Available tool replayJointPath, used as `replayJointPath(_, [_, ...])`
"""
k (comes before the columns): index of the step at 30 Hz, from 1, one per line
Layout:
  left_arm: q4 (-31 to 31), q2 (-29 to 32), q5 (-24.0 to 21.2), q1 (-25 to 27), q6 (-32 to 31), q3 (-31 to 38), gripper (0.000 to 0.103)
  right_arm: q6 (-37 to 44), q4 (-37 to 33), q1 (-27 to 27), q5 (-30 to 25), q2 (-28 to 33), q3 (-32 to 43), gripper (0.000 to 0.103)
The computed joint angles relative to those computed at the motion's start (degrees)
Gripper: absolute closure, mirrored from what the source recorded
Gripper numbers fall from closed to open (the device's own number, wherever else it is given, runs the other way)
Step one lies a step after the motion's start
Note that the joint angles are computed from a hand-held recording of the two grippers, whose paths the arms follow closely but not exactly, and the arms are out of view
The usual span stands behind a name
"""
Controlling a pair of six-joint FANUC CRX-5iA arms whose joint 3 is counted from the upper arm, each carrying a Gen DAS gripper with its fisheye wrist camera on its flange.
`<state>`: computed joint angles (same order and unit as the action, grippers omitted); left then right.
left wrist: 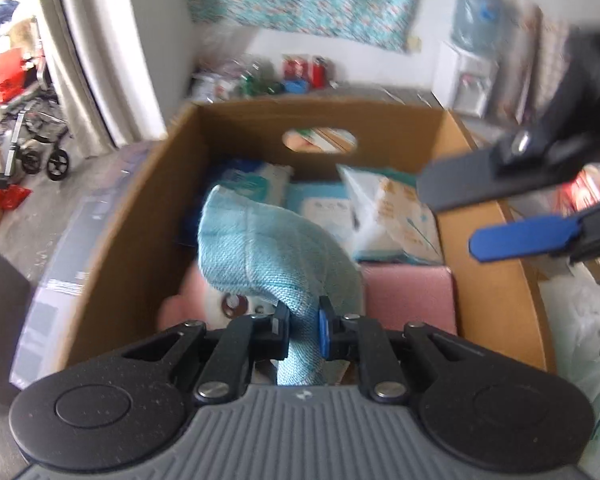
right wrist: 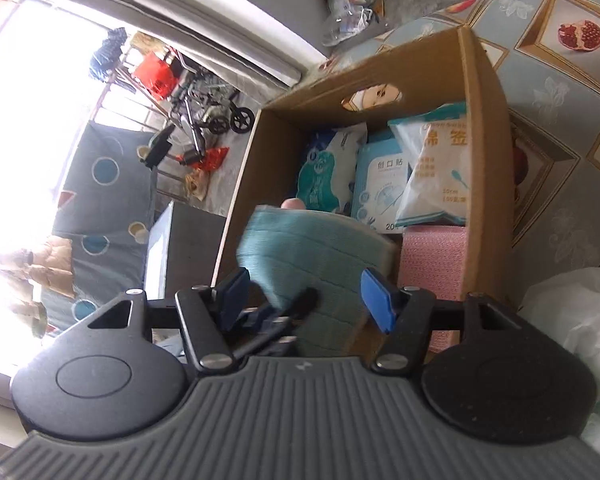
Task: Organize soft objects
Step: 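Carry the blue towel into the cardboard box and open the right gripper, then move the right gripper back to the white yogurt cup on the pile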
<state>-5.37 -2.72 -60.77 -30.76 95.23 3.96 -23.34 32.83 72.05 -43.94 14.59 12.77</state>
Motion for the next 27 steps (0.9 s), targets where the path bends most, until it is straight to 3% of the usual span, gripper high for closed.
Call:
replayJointPath(6, [8.79, 4.18, -1.2, 2.73, -4.19, -0.31, 0.089, -6.55, 3.24, -0.1, 3.02, -3.74, -7.05, 0.041])
replayJointPath(12, [6.56, 7.45, -6.97, 4.56, -0.58, 2.99, 0.089, -8.86, 3.55, -0.02, 4.77, -5.38, -10.08, 0.04])
replayJointPath(15, [2.36, 7.61, -9.31, 4.16, 0.42, 4.78, 0.088, -8.81, 3.88, 0.0, 5.13, -5.58, -10.31, 0.04])
replayJointPath(18, [3.28, 8.1, -11.05, 5.19, -0.19, 5.3, 0.088, -8.69, 4.44, 0.0, 5.72, -5.39, -10.21, 0.04])
replayJointPath(22, [-1.36, 8.94, -11.08, 1.93, 0.32, 6.93, 0.088, -7.29, 3.75, 0.2, 5.18, -4.83, -9.17, 0.039])
replayJointPath(24, [0.43, 8.85, -9.95, 1.99, -1.1, 6.15, 0.085, -7.06, 3.31, 0.35, 4.99, -4.8, -8.96, 0.039])
replayJointPath(27, [5.1, 7.39, -8.28, 3.37, -2.1, 3.92, 0.068, -7.51, 3.91, 0.86, 4.15, -5.26, -9.13, 0.039])
